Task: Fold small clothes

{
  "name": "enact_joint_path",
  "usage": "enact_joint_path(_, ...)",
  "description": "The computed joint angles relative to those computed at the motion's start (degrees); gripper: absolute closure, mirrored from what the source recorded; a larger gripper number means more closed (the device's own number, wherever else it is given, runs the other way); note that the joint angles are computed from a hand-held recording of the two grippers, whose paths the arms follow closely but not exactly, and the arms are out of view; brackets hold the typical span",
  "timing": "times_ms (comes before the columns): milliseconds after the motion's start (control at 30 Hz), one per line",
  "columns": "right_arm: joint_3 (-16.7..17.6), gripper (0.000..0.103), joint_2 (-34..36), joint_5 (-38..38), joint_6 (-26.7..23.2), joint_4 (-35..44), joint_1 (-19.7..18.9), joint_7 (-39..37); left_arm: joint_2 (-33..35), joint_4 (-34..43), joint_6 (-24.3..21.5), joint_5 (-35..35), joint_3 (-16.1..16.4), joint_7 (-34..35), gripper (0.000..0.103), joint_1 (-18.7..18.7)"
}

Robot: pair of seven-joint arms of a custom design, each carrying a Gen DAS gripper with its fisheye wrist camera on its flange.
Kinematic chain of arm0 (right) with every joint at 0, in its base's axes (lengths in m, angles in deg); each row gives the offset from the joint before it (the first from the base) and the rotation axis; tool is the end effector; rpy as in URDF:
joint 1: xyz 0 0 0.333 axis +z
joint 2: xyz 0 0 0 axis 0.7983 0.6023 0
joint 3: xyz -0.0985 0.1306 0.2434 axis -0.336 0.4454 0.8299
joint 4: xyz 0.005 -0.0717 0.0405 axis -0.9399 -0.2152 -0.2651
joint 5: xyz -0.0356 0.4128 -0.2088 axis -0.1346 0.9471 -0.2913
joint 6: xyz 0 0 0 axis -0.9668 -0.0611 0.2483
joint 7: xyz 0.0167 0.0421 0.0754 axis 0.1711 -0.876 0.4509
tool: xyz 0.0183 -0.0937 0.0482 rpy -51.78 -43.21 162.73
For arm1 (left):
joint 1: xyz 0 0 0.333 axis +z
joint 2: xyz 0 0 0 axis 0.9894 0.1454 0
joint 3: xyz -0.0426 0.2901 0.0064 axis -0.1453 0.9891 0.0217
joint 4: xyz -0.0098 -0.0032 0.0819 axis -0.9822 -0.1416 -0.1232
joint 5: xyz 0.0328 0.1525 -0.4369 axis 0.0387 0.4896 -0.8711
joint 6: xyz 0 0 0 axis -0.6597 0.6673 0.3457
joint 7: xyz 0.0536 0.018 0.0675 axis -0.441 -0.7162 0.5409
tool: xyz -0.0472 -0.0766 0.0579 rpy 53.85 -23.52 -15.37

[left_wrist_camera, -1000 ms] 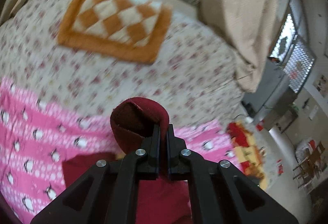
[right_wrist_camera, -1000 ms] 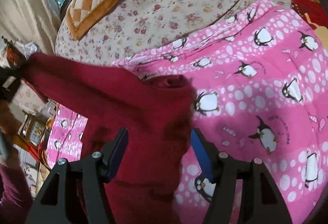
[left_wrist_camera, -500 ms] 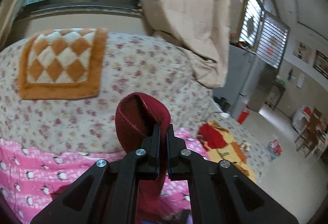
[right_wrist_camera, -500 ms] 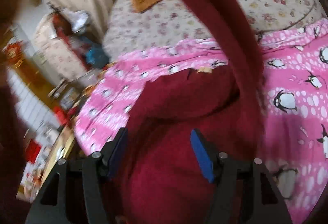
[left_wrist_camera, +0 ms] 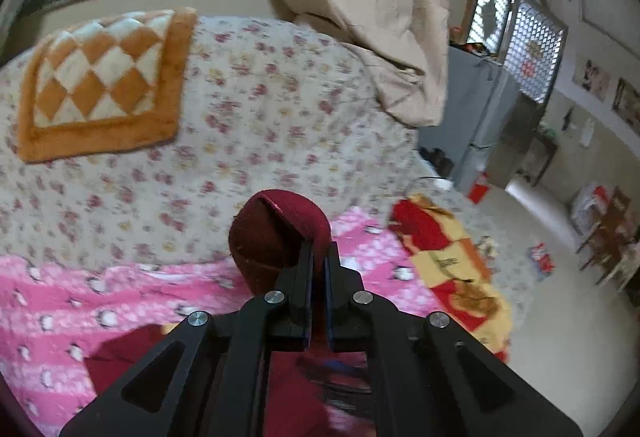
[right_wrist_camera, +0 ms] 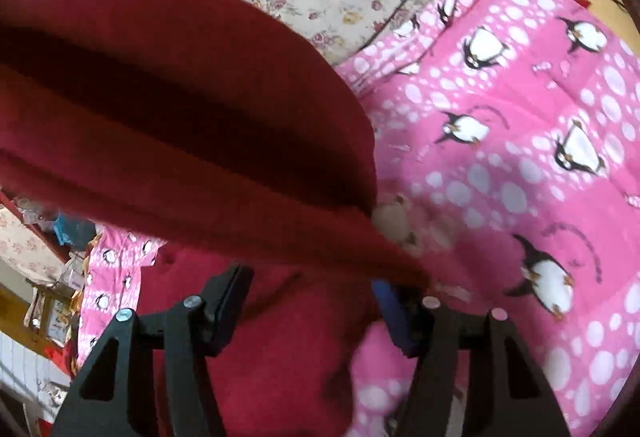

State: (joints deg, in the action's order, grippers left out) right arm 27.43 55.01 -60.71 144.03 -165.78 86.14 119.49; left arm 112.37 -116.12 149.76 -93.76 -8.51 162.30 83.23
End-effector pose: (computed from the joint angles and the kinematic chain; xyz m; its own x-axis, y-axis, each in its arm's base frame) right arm 0.6469 0.4292 0.4800 -0.2829 -0.7870 -0.5482 -0.6289 0.5838 -0.5135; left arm 0.7325 -0.1524 0.7456 -0.7194 -0.6615 0.2119 -0.5101 0.2962 -0.8075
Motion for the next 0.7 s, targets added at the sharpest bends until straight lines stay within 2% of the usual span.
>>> enact_joint_path(67, 1.16, 0.039, -2.86, 1.39, 2.3, -3.81, -0.97, -2.77, -0.28, -1.52, 1.83, 0.04, 0.67, 0.76, 0.103, 0.9)
enact_joint_path(167, 3.24, 0.034, -5.96, 4.73, 1.79, -6.75, -2.3, -8.03, -0.89, -5.97, 6.13, 1.39, 2.81, 1.06, 0.103, 2.86)
enact_joint_path(267, 4.07, 0.033, -8.73, 5.99, 3.68, -10.35, -2.96, -9.78, 1.06, -7.43, 6.42, 3.15, 4.73, -2.54, 0.103, 5.16)
enact_joint_path(367, 4.01, 0.032, -9.99, 5.2, 2.35, -11.35, -3.03, -8.24, 3.7, -10.14, 7.86, 6.76, 7.0, -8.12, 0.103, 7.15)
enact_joint_path(500, 4.17, 0.032, -6.32, 6.43, -1.51, -5.67, -4.1, -10.58, 11.28, -7.77, 2.27, 10.28, 8.2, -18.15, 0.103, 9.84)
enact_joint_path(533, 4.06, 0.032, -5.0, 6.72, -2.22, -3.81, -4.19, -11.36, 11.66, -8.21, 2.05, 10.75, 7.86, -18.88, 0.103, 10.38)
enact_joint_path(700, 4.05, 0.028, 7.07, 13.0, -9.28, 12.84, -5.2, -18.5, 8.0, -16.39, 6.81, 7.59, 5.34, -16.49, 0.103, 12.91)
